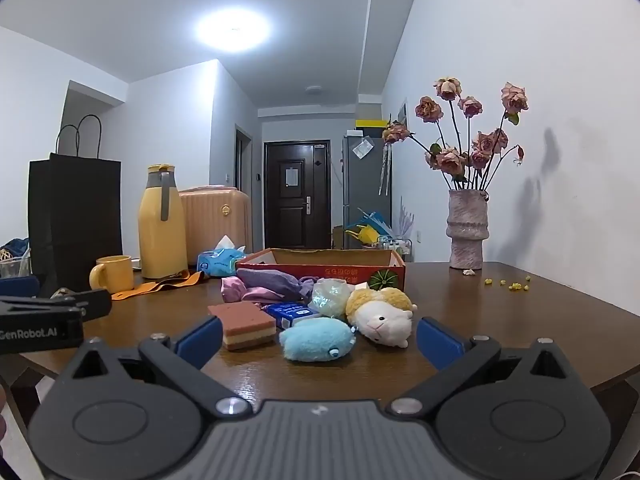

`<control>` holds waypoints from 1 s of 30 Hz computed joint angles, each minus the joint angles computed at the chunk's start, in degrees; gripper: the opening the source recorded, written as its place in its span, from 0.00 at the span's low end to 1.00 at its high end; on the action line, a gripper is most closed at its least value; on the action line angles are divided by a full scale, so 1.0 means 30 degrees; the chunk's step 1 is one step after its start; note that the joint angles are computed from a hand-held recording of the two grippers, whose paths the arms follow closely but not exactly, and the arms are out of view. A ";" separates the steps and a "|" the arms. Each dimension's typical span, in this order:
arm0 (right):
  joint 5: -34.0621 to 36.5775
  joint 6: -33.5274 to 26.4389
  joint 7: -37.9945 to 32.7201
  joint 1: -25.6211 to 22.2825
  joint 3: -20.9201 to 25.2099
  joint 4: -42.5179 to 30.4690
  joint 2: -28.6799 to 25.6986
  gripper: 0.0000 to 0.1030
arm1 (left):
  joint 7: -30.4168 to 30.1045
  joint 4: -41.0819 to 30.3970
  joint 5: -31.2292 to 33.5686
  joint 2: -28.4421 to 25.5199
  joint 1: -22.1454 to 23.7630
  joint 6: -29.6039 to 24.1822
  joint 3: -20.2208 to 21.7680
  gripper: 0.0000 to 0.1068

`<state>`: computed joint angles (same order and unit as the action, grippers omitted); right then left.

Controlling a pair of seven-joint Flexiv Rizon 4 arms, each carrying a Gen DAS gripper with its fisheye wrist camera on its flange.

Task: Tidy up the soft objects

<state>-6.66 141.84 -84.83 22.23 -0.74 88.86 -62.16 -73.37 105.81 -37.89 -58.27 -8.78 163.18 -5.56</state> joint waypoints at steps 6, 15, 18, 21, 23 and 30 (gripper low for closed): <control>-0.0287 -0.0097 0.0427 -0.0171 0.0173 -0.0030 -0.0029 1.00 | -0.0029 0.0215 -0.0096 0.0189 0.0096 -0.0634 -0.0020 0.96; -0.0901 0.0049 0.0891 -0.0419 0.0258 -0.0082 -0.0146 1.00 | 0.0088 0.0006 -0.0109 0.0068 -0.0072 -0.0828 0.0151 0.96; -0.0771 0.0163 0.0855 -0.0313 0.0202 -0.0059 -0.0168 1.00 | 0.0105 -0.0016 -0.0152 0.0062 -0.0106 -0.0806 0.0152 0.96; -0.0923 0.0161 0.0936 -0.0389 0.0194 -0.0059 -0.0173 1.00 | 0.0067 -0.0010 -0.0009 0.0078 -0.0080 -0.0801 0.0167 0.96; -0.1093 0.0086 0.0974 -0.0426 0.0188 -0.0016 -0.0158 1.00 | 0.0052 0.0032 0.0029 0.0103 -0.0075 -0.0807 0.0165 0.96; -0.1003 0.0320 0.0851 -0.0330 0.0166 0.0014 -0.0206 1.00 | -0.0036 0.0141 0.0124 0.0112 -0.0089 -0.0653 0.0171 0.96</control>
<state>-9.66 142.80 -82.28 21.24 -0.25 88.90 -62.78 -73.47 106.23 -37.52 -57.94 -9.05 161.22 -5.05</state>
